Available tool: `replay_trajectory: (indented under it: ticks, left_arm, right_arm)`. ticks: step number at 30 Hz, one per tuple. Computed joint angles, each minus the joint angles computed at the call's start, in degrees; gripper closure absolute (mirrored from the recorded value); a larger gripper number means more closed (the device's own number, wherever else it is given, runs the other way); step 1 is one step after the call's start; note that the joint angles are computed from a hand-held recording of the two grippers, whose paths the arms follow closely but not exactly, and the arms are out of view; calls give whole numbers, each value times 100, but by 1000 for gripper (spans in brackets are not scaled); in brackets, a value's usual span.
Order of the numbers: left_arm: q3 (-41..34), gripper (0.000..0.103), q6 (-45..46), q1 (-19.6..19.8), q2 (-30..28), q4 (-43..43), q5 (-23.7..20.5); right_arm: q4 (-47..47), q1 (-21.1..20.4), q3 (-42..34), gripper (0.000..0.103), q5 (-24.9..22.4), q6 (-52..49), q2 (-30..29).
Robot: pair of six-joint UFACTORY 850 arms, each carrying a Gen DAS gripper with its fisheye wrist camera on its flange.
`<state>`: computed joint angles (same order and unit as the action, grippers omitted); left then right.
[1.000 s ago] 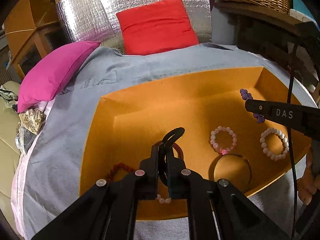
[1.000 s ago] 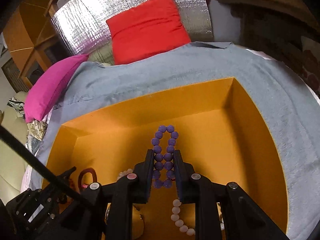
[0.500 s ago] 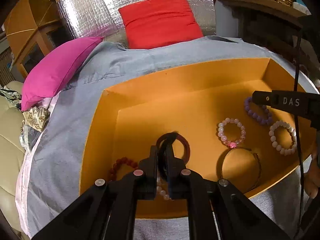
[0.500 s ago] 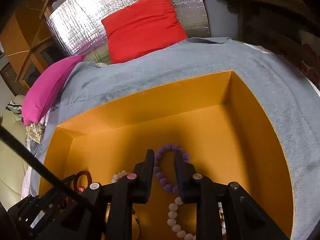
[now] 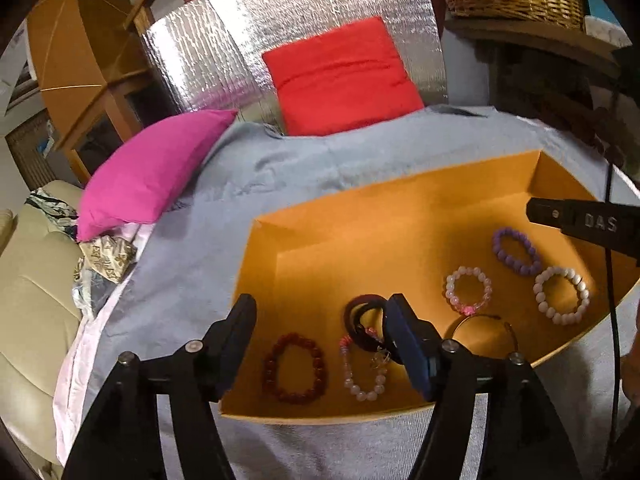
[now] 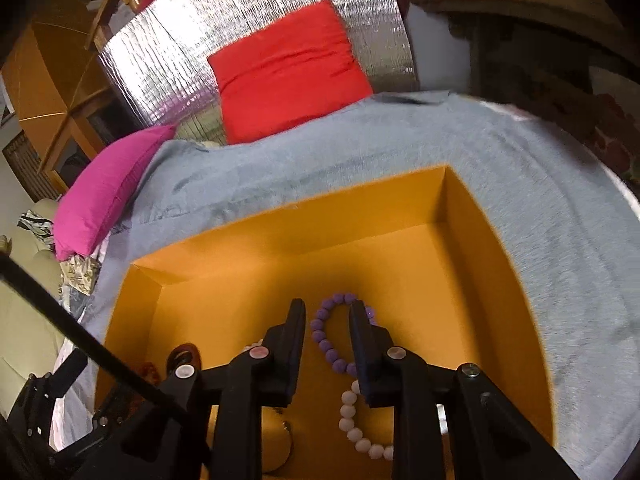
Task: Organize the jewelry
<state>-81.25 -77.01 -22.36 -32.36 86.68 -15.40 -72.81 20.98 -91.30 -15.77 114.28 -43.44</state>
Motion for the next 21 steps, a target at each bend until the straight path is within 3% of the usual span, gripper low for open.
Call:
replay_trajectory:
  ticks: [3, 5, 7, 16, 21]
  left_arm:
    - [196, 30, -389, 37, 243, 274, 42]
    - [368, 27, -823, 63, 439, 622, 54]
    - [578, 23, -1445, 101, 683, 1126, 68]
    - [1125, 20, -2966, 233, 1436, 2218, 151]
    - [1246, 20, -3601, 234, 1611, 2841, 185]
  right_arm:
    - [-526, 104, 259, 69, -133, 464, 266]
    - [-807, 203, 470, 54, -279, 676, 491]
    - [-1127, 337, 721, 48, -530, 950, 745]
    - [-623, 985, 1412, 43, -1477, 217, 1694]
    - [-684, 1179, 1728, 40, -1636, 495, 1991]
